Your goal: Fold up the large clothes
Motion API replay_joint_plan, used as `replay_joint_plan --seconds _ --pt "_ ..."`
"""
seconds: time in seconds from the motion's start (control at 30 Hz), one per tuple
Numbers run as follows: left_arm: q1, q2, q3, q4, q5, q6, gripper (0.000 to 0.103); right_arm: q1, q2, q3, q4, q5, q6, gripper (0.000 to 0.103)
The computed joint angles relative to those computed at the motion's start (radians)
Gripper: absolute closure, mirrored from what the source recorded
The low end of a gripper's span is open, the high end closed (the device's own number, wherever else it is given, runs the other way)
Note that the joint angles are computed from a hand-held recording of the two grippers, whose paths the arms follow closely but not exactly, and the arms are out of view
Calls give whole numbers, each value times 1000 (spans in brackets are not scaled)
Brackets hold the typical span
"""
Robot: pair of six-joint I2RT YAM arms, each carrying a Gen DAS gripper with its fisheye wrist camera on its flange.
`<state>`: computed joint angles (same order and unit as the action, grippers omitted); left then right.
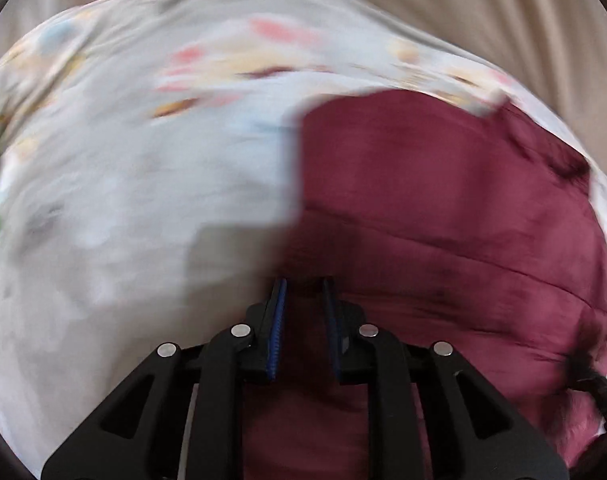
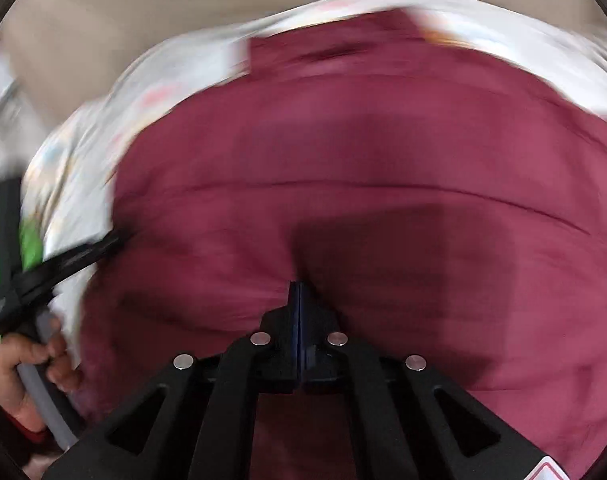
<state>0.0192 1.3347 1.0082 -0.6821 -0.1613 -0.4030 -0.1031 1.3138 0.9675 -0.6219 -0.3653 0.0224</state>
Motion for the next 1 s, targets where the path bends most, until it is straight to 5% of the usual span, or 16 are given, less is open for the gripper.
replay_joint_plan --seconds 0.1,0.17,0.23,0.3,0.4,0.47,0.53,0.57,0.6,0.73,0.8,0.9,1.0 --pt "153 -5 -4 -33 25 9 81 -226 -6 44 -49 49 -5 103" --pt "239 -30 -12 -58 121 1 81 -361 -37 68 -80 17 -30 92" --pt "281 -105 -32 -78 213 -24 73 -427 -66 71 -95 -31 -46 86" --pt "260 -181 -48 -89 272 -36 54 -466 -61 82 -126 -86 -71 76" --pt "157 -234 -68 -97 335 -65 45 -503 -14 81 -175 -184 -118 63" --pt "99 -210 -74 -91 385 -92 45 -455 34 74 -156 -183 -94 61" --pt "62 -174 -100 -38 411 -159 45 -398 75 82 -135 -145 -60 75" --pt "65 -156 -109 -14 399 -172 47 -379 75 94 -138 -154 -45 98" --pt "72 -136 -110 10 364 -182 57 -376 40 104 -135 -194 -31 98" --pt "98 -73 -64 28 232 -130 60 -360 -130 144 -57 -254 -21 99" --pt "87 -21 -41 28 208 -110 59 -318 -77 154 -14 -168 -37 98" --pt "24 -1 -44 43 103 -101 59 -230 198 217 -107 45 -109 96" --pt "-4 -19 -44 14 49 -59 59 -253 146 149 -65 17 -70 93"
